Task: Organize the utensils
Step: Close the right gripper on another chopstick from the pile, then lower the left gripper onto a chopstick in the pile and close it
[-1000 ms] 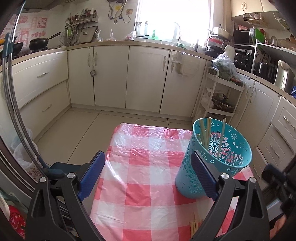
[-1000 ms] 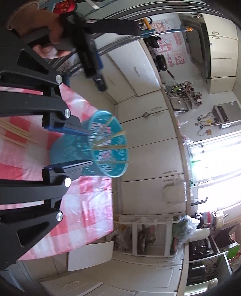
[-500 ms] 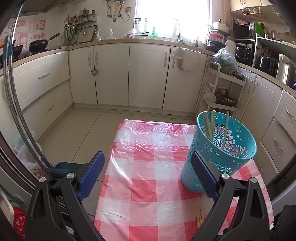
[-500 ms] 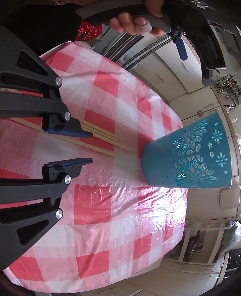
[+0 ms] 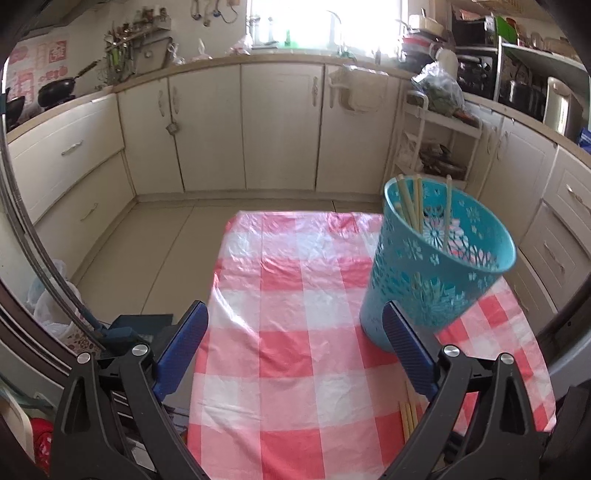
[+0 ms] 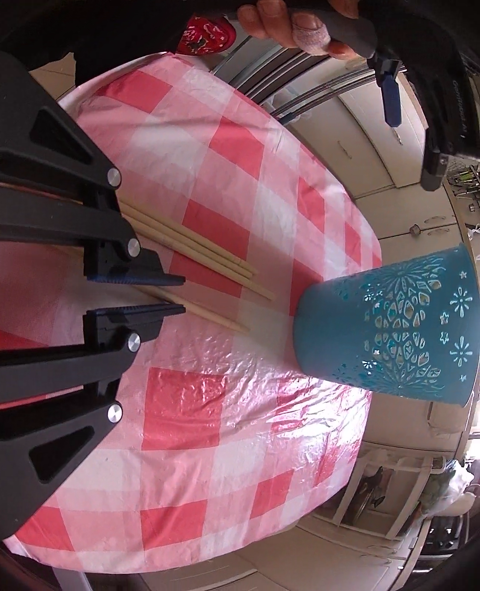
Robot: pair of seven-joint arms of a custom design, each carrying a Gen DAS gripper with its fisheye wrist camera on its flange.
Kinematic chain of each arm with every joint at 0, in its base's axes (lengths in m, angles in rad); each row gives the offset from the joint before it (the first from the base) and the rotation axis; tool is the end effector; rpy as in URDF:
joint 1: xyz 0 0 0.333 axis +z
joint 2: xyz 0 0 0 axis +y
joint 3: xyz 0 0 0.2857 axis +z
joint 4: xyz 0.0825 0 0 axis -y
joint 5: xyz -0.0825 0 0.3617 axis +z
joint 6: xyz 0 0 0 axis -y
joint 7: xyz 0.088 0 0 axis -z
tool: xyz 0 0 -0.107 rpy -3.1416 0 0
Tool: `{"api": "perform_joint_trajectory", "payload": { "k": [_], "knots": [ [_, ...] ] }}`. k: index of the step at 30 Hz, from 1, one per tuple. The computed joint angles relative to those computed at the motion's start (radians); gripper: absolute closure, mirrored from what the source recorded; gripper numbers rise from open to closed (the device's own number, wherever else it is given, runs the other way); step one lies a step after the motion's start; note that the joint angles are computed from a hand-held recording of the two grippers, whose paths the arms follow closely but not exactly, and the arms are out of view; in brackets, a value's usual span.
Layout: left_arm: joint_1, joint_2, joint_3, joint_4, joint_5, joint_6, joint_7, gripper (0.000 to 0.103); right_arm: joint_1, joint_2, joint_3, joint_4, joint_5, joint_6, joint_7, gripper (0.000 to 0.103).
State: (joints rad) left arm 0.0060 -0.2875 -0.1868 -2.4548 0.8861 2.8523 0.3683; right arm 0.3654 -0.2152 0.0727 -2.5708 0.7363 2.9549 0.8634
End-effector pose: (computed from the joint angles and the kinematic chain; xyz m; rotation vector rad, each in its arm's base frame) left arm 0.4537 -0.1279 0.4473 -1.9073 1.5048 -0.7002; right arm 0.4306 0.1523 0.3820 -2.1422 1.3245 -0.3284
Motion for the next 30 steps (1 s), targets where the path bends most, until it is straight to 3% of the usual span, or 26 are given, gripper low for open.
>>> {"api": "perform_joint_trajectory", "payload": {
  "k": [4, 8, 14, 22, 28, 30],
  "knots": [
    [-0.157, 0.033, 0.092, -0.061, -0.308, 0.034, 0.311, 0.012, -0.029, 0.024, -0.016, 0.026, -0.026, -0.011, -0.002, 0.095],
    [-0.188, 0.071, 0.049, -0.083, -0.385, 0.038, 0.367, 0.012, -0.025, 0.037, -0.059, 0.049, 0.080, -0.036, -0.074, 0.097],
    [-0.180, 0.122, -0.014, -0.057, -0.335, -0.019, 0.314, 0.012, -0.032, 0.040, -0.060, 0.064, 0.178, -0.065, -0.160, 0.097],
    [-0.186, 0.130, -0.018, -0.046, -0.309, -0.095, 0.292, 0.012, -0.054, 0.046, -0.049, 0.077, 0.223, -0.089, -0.189, 0.097],
    [-0.188, 0.135, -0.017, -0.040, -0.294, -0.100, 0.293, 0.012, -0.058, 0.043, -0.044, 0.075, 0.226, -0.090, -0.191, 0.097],
    [-0.187, 0.142, -0.021, -0.028, -0.288, -0.135, 0.290, 0.016, -0.059, 0.043, -0.043, 0.074, 0.226, -0.089, -0.191, 0.097]
  ]
}}
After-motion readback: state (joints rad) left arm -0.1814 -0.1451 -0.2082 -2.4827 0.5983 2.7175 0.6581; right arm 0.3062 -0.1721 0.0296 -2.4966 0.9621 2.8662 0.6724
